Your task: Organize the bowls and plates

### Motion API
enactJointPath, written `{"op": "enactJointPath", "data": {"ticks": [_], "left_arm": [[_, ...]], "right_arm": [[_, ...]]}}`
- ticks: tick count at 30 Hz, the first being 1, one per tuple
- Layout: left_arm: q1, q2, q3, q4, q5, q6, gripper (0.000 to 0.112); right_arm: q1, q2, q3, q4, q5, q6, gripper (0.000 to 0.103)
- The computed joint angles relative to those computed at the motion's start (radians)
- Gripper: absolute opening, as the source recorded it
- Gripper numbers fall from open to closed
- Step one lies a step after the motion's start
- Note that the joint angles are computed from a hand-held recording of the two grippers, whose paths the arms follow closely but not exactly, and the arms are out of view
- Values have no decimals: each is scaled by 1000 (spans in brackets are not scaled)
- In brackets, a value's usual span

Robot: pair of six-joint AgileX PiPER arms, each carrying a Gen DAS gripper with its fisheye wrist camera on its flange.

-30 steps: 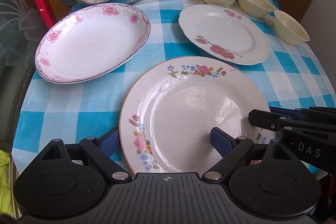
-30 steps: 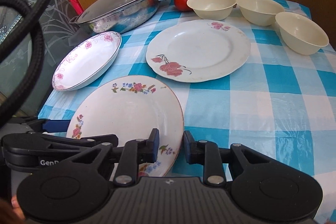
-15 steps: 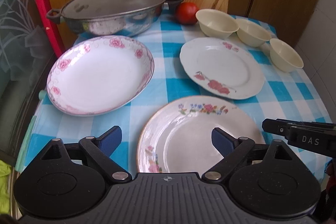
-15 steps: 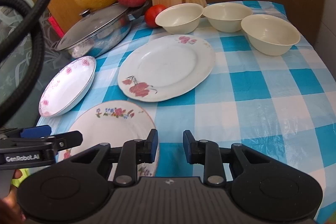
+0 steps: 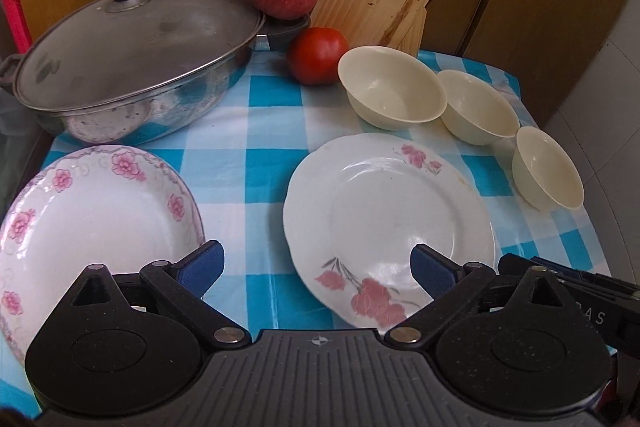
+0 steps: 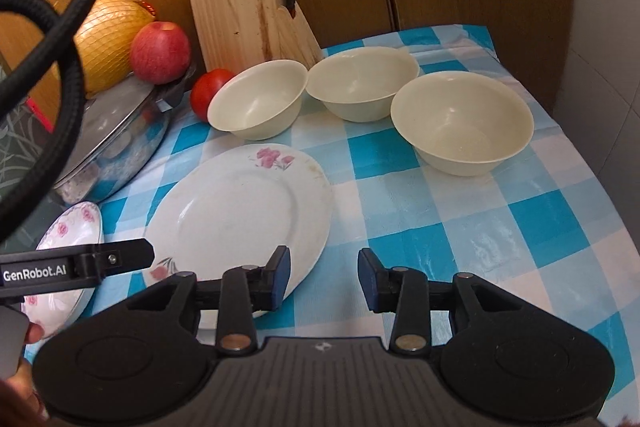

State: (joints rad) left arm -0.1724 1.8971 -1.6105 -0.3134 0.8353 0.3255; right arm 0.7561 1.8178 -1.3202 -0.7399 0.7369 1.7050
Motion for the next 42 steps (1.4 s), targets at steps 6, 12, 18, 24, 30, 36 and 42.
{"op": "enactJointPath", "data": {"ticks": [6, 12, 18, 24, 30, 36, 42], "left_arm": [[-37, 92, -97, 54, 15, -46, 100], [-91, 137, -118, 186, -30, -91, 93], [-94, 164, -142, 189, -20, -106, 97], [-92, 170, -130, 198, -50, -130, 102], [-84, 179, -126, 156, -64, -85, 103], [-80, 185, -102, 91, -113, -33, 103], [-81, 168, -71, 44, -119, 38, 103]], "right_arm": [[-51, 11, 17, 39, -96, -37, 36], [-84, 23, 15, 83, -139, -75, 36], [-109, 25, 29, 104, -193, -84, 36], [-115, 48, 5, 110, -210, -91, 24], [-143, 33, 44, 127, -275, -77, 22], [-140, 40, 41, 91, -282, -63, 25], [-136, 40, 42, 76, -274, -40, 22]]}}
